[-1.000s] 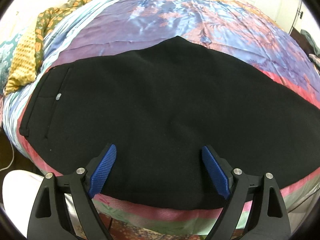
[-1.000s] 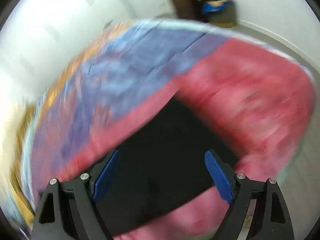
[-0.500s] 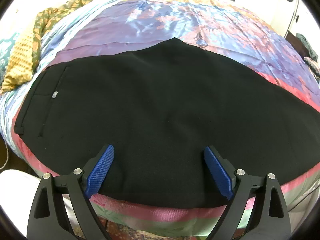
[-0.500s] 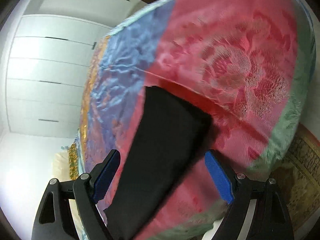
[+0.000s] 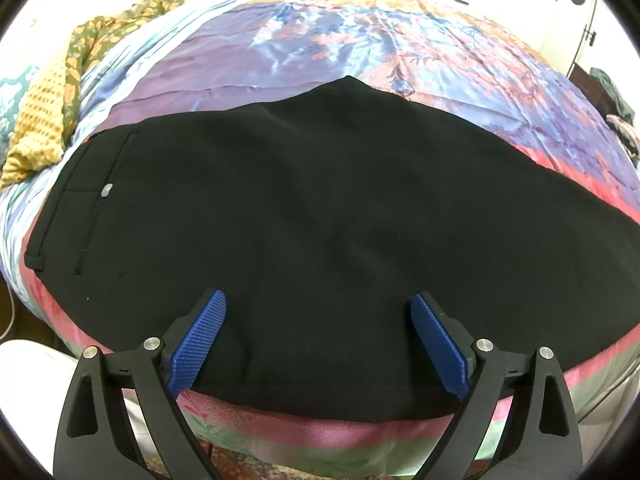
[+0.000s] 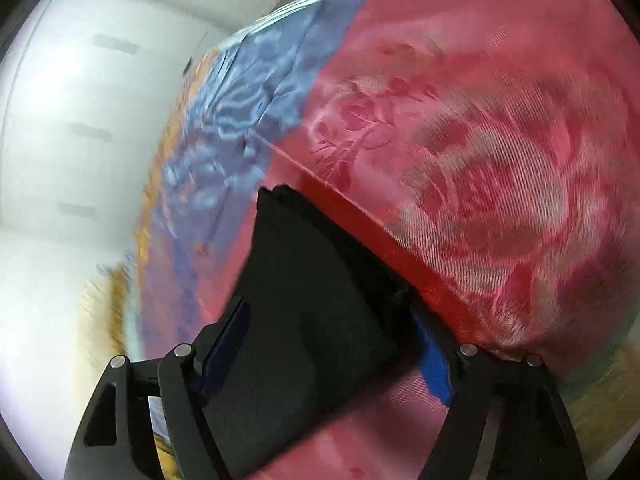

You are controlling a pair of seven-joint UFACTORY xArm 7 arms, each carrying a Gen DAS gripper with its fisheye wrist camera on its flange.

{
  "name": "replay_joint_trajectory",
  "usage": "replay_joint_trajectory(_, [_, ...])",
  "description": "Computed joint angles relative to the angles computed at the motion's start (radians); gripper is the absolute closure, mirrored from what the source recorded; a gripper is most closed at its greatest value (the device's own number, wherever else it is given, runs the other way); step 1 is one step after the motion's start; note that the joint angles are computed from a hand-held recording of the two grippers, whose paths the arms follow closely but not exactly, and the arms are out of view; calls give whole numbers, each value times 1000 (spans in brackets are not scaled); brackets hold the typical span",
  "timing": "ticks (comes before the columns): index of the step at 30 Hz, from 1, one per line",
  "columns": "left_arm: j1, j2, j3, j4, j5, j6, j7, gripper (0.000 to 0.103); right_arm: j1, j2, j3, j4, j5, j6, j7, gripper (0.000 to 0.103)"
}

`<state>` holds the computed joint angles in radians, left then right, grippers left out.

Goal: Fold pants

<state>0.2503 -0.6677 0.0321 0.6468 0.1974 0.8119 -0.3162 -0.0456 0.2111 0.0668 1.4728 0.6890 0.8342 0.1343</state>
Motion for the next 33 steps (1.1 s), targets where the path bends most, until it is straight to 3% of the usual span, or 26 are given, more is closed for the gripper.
replay_joint_trajectory(5, [3, 9, -6, 3, 7, -4, -6, 8, -28, 67, 16, 59, 63, 47, -49, 23])
replay_joint_trajectory(7, [1, 7, -3, 3, 3, -3, -5, 8, -37, 85, 20, 80, 70, 57, -67, 50])
replay_joint_trajectory(8, [-1, 4, 0, 2, 0, -3, -3, 8, -49, 84, 22, 75, 94, 65, -73, 81])
replay_joint_trajectory(9, [-1, 1, 3, 0, -4, -4, -1, 8, -61, 73, 27, 58, 131, 67, -84, 87])
replay_joint_trajectory(16, [-8, -4, 12, 8, -35, 5, -12, 8, -52, -69, 28, -39, 392, 49, -230, 88])
replay_joint_trajectory(21, [-26, -31, 63, 2, -124, -14, -2, 8, 47, -107, 53, 3, 552, 81, -308, 88])
replay_joint_trajectory(24, [-31, -53, 88, -7, -166, -18, 18, 8, 144, -71, 100, 68, 590, 52, -324, 88])
replay_joint_trajectory(28, [-28, -92, 112, -23, -211, -17, 44, 8, 298, 7, 179, 158, 515, -41, -298, 88])
replay_joint_trajectory(31, [-30, -114, 139, -32, -250, -17, 68, 8, 433, 98, 241, 230, 342, -129, -261, 88])
replay_joint_trajectory(33, [-30, -128, 152, -36, -273, -14, 83, 8, 609, 177, 163, 318, 142, -112, -247, 80])
